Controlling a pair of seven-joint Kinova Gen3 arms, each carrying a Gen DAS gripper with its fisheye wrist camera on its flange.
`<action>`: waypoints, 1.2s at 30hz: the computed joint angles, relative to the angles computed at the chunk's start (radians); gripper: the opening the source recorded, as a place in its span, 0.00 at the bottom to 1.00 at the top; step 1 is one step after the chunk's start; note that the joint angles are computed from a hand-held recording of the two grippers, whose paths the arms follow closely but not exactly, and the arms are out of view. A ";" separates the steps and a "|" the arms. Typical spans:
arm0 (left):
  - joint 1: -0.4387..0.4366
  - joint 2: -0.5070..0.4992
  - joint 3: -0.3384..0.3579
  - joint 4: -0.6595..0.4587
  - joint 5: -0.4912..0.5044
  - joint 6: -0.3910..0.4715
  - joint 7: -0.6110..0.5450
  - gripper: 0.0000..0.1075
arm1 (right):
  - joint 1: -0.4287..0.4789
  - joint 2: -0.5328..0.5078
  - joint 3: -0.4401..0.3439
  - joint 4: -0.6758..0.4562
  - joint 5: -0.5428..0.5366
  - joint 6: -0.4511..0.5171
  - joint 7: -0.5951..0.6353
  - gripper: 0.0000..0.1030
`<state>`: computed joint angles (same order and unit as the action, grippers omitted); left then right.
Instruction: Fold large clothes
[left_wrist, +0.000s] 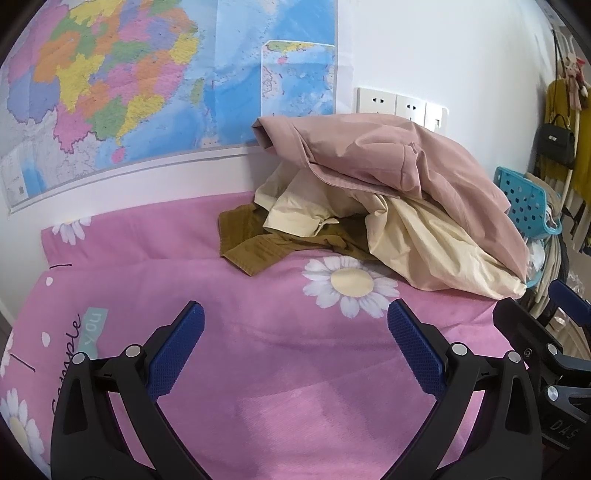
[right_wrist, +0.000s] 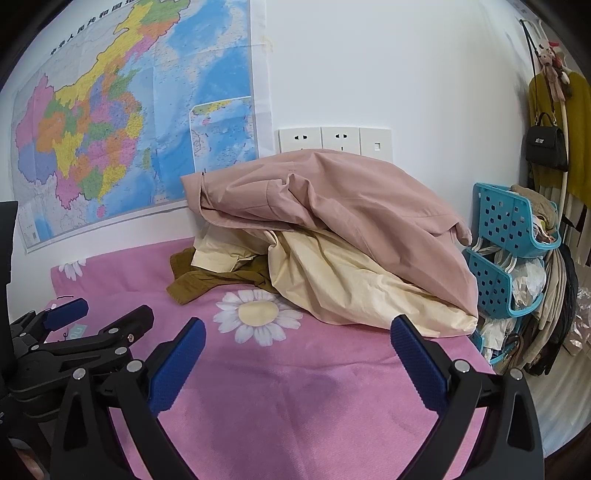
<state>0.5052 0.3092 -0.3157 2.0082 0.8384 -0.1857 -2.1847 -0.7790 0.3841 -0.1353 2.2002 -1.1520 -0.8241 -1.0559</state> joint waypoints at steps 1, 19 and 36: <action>-0.009 -0.001 0.011 0.003 -0.009 -0.005 0.009 0.91 | -0.001 0.000 0.000 -0.001 -0.003 0.001 0.003 0.95; -0.023 0.002 0.024 0.000 -0.029 0.000 0.036 0.91 | 0.006 0.000 -0.002 -0.026 -0.051 0.008 0.064 0.95; 0.038 0.028 -0.062 -0.027 -0.076 0.039 0.103 0.91 | 0.015 0.006 -0.002 -0.040 -0.065 0.019 0.103 0.95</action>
